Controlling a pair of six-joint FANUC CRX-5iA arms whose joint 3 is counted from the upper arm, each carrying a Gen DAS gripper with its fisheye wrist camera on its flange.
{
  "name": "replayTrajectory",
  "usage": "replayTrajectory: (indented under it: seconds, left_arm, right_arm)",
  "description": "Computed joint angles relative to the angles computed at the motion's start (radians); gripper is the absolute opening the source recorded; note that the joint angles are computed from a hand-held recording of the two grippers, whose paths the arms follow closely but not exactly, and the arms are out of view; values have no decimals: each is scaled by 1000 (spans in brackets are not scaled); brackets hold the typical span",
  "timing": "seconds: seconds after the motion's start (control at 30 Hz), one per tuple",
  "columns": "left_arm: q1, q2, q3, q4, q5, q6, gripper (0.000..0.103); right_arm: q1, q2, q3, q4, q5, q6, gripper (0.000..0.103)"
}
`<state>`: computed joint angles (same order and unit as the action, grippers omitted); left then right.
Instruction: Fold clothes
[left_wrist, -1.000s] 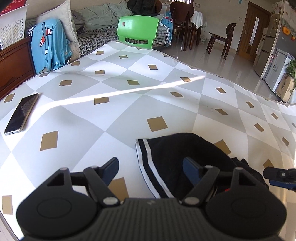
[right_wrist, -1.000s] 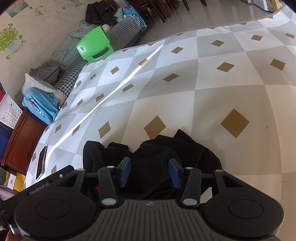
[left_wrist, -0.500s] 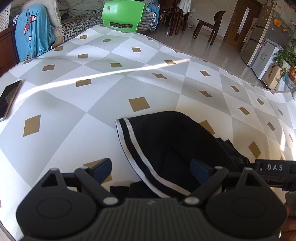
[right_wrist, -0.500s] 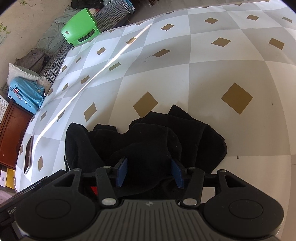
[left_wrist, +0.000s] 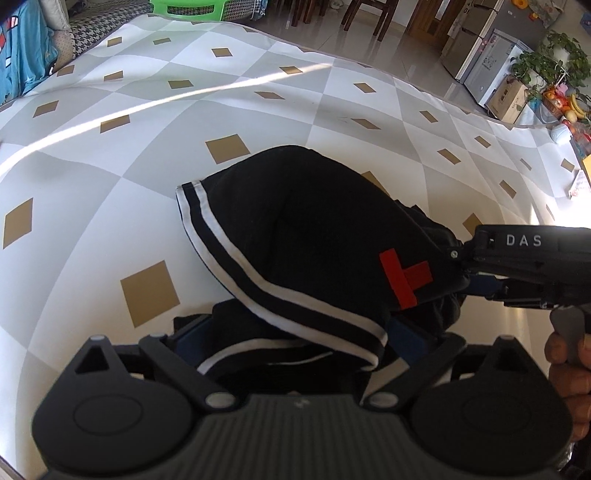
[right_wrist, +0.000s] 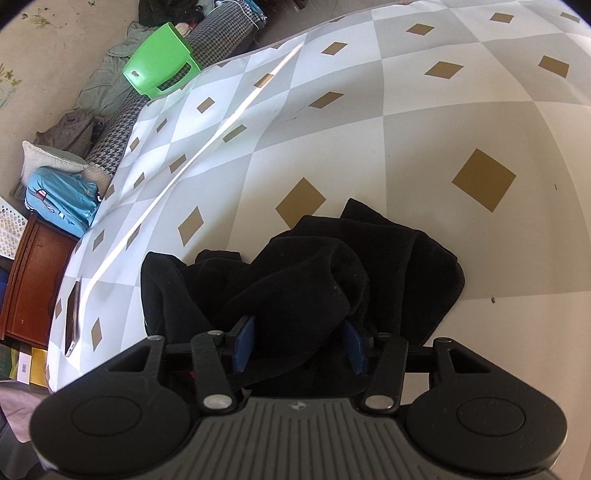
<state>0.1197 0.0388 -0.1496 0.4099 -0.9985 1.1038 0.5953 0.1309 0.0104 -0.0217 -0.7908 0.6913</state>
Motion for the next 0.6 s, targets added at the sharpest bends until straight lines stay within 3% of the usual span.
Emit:
replayTrajectory:
  seconds: [0.1,0.2,0.33,0.6]
  left_arm:
    - [-14,-6,-4,-13,7,-40,103]
    - [-32,-12,-5,-67,33,-13,103]
    - [-24,-24,-22,-65,78,42,97]
    - [-15,-28,14,-181,139,237,97]
  right_arm:
    - [5,-8,-13,-1,48,37,27]
    - [-5,-22,-25,-42,104,58,20]
    - [-1,-37,-42,-38,166,72,18]
    - [5,-62,-71,-38,275,126,14]
